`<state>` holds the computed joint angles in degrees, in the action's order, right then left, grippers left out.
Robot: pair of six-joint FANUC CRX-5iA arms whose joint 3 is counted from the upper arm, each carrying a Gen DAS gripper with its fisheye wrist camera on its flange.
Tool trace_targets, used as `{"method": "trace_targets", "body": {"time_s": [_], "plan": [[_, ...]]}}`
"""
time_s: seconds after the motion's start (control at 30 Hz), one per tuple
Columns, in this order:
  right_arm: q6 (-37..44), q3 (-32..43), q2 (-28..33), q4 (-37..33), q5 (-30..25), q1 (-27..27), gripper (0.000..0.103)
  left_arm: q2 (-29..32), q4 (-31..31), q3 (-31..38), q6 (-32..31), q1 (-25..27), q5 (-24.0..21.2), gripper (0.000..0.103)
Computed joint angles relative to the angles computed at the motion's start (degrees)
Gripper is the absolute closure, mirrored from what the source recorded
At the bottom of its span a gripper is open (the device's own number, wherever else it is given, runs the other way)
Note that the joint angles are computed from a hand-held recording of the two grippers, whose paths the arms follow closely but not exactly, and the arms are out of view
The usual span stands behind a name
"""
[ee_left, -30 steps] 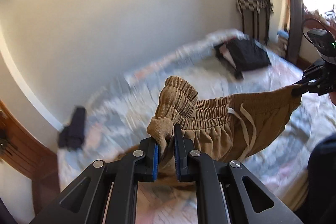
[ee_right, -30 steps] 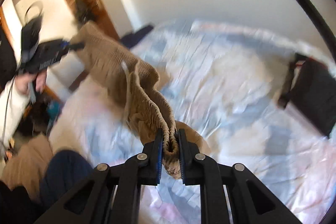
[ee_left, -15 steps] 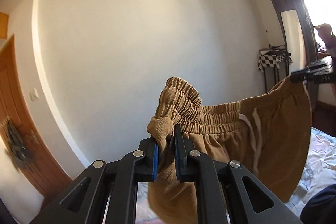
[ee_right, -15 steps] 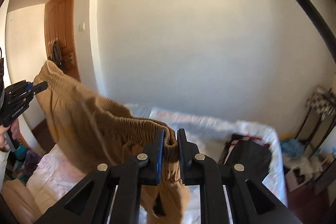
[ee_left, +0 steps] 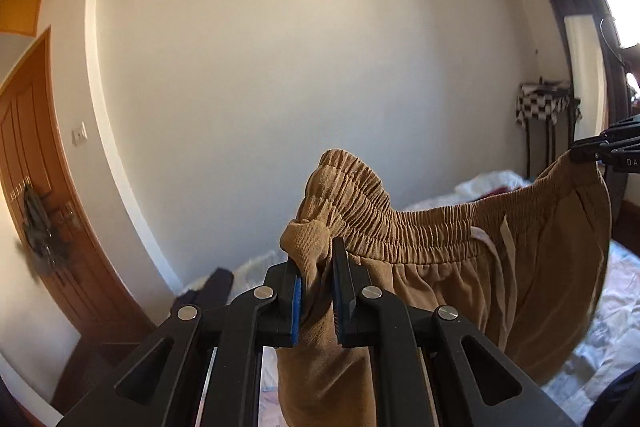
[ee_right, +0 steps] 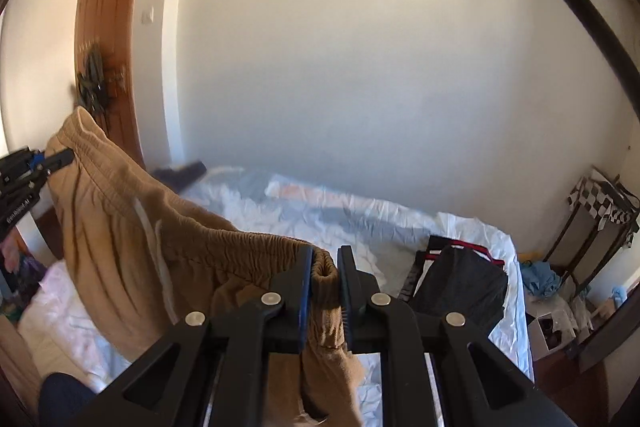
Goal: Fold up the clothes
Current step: 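Lift the tan trousers by the waistband with both grippers, spreading them apart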
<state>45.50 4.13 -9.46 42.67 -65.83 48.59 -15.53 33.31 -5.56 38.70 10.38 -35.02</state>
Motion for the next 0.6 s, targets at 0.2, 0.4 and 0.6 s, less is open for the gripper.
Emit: {"method": "trace_targets", "body": {"time_s": [0.2, 0.4, 0.6], "plan": [[9.89, 3.91, 8.45, -11.44, 9.34, -12.80, 0.090, 14.23, -15.54, 10.46, 12.86, -5.47, 3.63, 0.091], [23.94, 18.25, 26.28, -21.49, 13.18, -23.59, 0.090, 33.81, -34.34, 30.12, 27.68, -11.46, 3.82, 0.091], [28.95, 38.56, 45.73, -25.45, 8.56, -28.61, 0.090, 53.86, -43.55, 54.40, 33.83, -14.18, -5.66, 0.091]]}}
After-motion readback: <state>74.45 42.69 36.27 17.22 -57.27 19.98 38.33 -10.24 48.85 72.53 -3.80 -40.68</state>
